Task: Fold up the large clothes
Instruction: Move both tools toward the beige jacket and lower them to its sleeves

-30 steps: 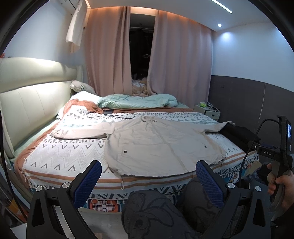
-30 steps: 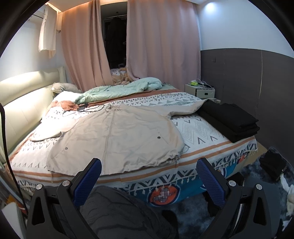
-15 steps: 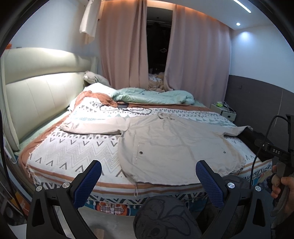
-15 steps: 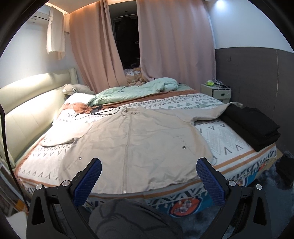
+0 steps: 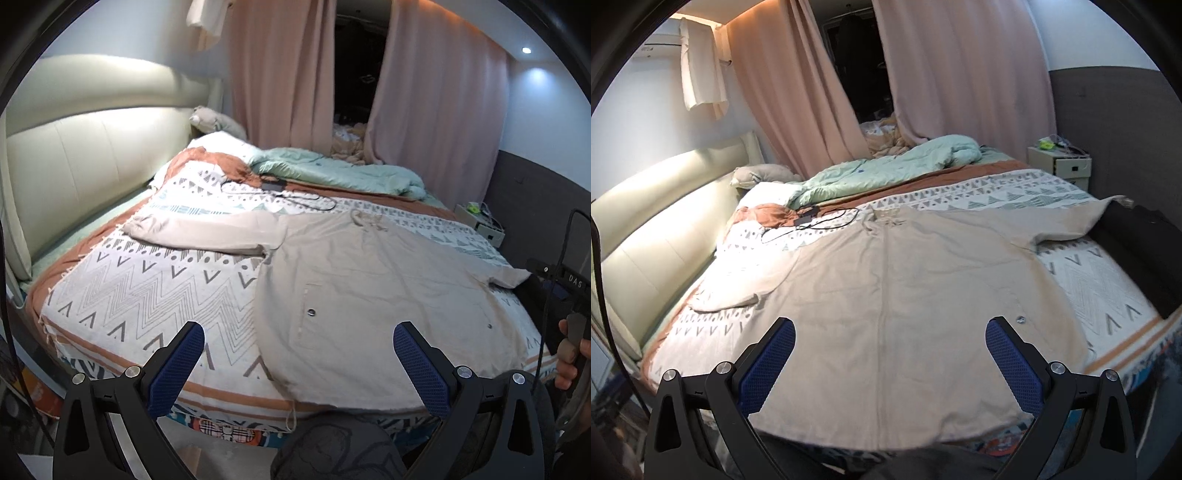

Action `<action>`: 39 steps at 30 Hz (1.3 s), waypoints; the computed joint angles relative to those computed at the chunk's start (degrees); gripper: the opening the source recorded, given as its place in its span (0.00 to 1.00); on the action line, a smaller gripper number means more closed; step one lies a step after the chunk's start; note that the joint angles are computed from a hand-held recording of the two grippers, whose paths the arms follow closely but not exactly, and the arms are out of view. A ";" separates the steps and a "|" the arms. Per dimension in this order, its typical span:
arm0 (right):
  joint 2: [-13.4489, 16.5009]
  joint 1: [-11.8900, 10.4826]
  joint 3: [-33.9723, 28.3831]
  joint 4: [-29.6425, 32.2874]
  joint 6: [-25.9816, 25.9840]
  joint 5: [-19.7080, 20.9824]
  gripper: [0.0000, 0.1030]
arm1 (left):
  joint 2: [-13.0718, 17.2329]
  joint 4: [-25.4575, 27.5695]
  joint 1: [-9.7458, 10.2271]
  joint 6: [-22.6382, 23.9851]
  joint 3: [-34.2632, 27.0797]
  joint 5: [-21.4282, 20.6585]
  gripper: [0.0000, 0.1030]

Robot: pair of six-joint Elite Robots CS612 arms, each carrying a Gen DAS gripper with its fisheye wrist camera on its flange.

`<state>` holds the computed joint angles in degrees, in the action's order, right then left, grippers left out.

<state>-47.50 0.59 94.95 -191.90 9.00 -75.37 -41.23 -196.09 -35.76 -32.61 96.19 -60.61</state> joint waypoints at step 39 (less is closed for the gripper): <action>34.78 6.17 -65.77 52.12 -7.05 6.78 0.76 | 16.35 29.17 20.01 -14.25 -32.32 -8.90 0.60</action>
